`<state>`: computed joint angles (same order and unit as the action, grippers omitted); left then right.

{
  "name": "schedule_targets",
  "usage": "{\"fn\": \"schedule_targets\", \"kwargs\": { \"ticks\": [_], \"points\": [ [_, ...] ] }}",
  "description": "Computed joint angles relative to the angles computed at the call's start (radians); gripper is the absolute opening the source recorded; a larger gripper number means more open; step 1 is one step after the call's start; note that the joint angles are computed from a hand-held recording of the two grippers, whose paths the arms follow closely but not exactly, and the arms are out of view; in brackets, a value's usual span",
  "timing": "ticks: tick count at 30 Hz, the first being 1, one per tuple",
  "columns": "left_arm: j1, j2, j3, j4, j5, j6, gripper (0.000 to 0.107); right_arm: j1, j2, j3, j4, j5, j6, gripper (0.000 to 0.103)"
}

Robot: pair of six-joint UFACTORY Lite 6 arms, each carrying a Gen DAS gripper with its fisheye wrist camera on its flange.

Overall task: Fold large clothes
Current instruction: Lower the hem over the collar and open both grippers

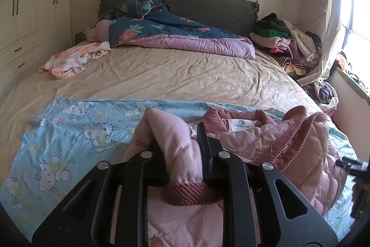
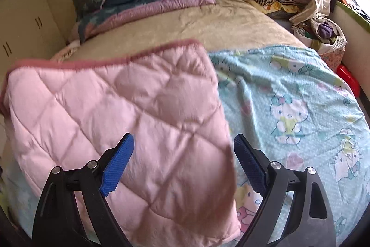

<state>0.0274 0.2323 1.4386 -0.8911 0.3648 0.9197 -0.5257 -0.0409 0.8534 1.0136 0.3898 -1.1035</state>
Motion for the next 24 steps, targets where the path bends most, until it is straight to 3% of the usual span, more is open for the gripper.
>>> {"fn": "schedule_targets", "kwargs": {
  "ticks": [5, 7, 8, 13, 24],
  "points": [
    [0.008, -0.014, -0.011, -0.06, 0.025, 0.037, 0.033, 0.002, -0.006, -0.036, 0.068, -0.029, -0.073, 0.087],
    [0.017, -0.044, -0.038, -0.159, 0.047, 0.127, 0.073, -0.005, -0.008, -0.027, 0.054, -0.017, -0.061, 0.087],
    [0.013, -0.063, -0.054, -0.187, 0.034, 0.157, 0.077, -0.004, -0.007, -0.022, 0.039, -0.02, -0.051, 0.087],
    [-0.015, -0.145, -0.111, -0.173, -0.024, 0.206, 0.078, 0.003, -0.019, -0.02, 0.008, -0.035, -0.031, 0.087],
    [0.057, -0.096, -0.166, -0.073, -0.036, 0.192, 0.088, -0.045, -0.037, -0.037, 0.061, -0.041, -0.111, 0.09]
  ]
}}
